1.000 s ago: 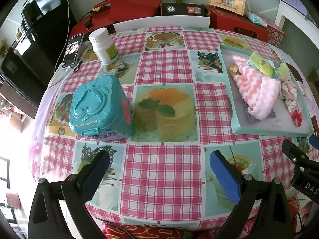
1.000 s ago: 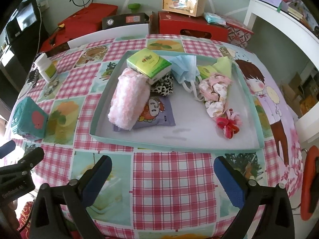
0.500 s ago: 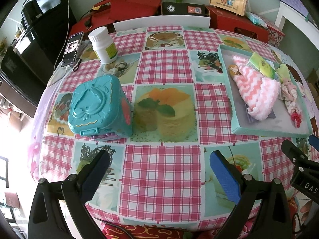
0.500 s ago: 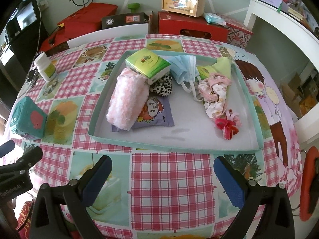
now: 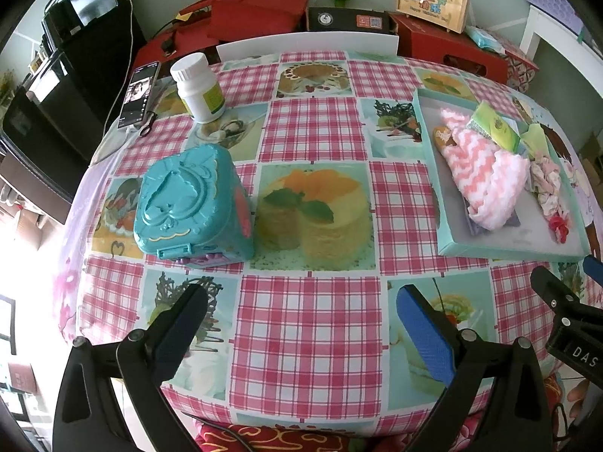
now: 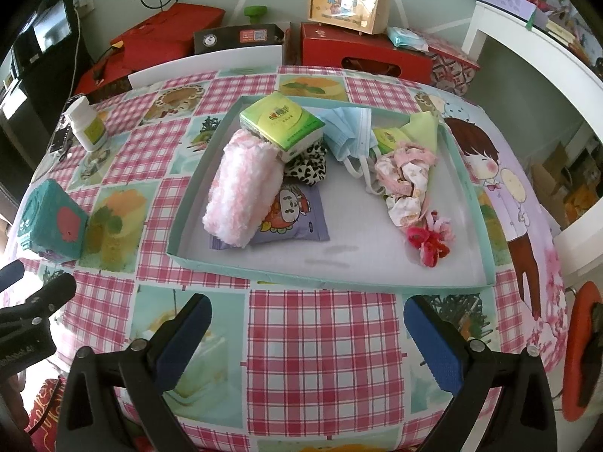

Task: Organize soft objects

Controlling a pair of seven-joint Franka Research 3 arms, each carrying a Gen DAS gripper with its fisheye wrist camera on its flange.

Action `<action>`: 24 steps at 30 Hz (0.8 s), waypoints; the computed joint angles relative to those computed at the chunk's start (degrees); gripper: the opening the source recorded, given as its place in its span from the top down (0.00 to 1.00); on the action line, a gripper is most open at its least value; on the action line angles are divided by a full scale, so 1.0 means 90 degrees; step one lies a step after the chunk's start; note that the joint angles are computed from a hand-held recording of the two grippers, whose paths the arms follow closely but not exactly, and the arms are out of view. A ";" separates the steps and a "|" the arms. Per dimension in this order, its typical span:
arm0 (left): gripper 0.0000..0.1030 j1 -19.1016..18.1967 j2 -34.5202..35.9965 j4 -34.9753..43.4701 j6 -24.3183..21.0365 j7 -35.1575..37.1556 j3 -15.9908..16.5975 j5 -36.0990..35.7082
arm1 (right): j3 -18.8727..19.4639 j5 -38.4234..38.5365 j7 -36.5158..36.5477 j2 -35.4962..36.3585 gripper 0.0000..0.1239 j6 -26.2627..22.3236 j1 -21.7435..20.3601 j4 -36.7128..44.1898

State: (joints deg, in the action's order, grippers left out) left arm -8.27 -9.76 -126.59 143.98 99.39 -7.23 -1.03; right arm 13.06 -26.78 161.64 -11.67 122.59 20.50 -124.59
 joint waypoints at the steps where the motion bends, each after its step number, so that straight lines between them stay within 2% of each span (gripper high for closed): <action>1: 0.03 0.0001 -0.0004 -0.0001 0.0002 0.0000 0.0000 -0.0002 | -0.0002 -0.0001 -0.0005 0.0002 0.17 0.0003 0.0000 0.0001; 11: 0.03 0.0004 -0.0013 -0.0023 0.0012 -0.0050 -0.0037 0.0195 | -0.0020 0.0046 0.0031 -0.0021 0.17 0.0106 -0.0007 -0.0047; 24: 0.03 -0.0047 0.0013 -0.0015 -0.0022 0.0068 -0.0028 0.0084 | -0.0017 0.0057 0.0016 -0.0040 0.17 0.0220 -0.0047 -0.0150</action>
State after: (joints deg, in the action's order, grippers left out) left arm -8.69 -9.64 -126.72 143.78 100.00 -7.48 -0.28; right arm 12.91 -26.27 161.78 -12.03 124.57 20.07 -125.94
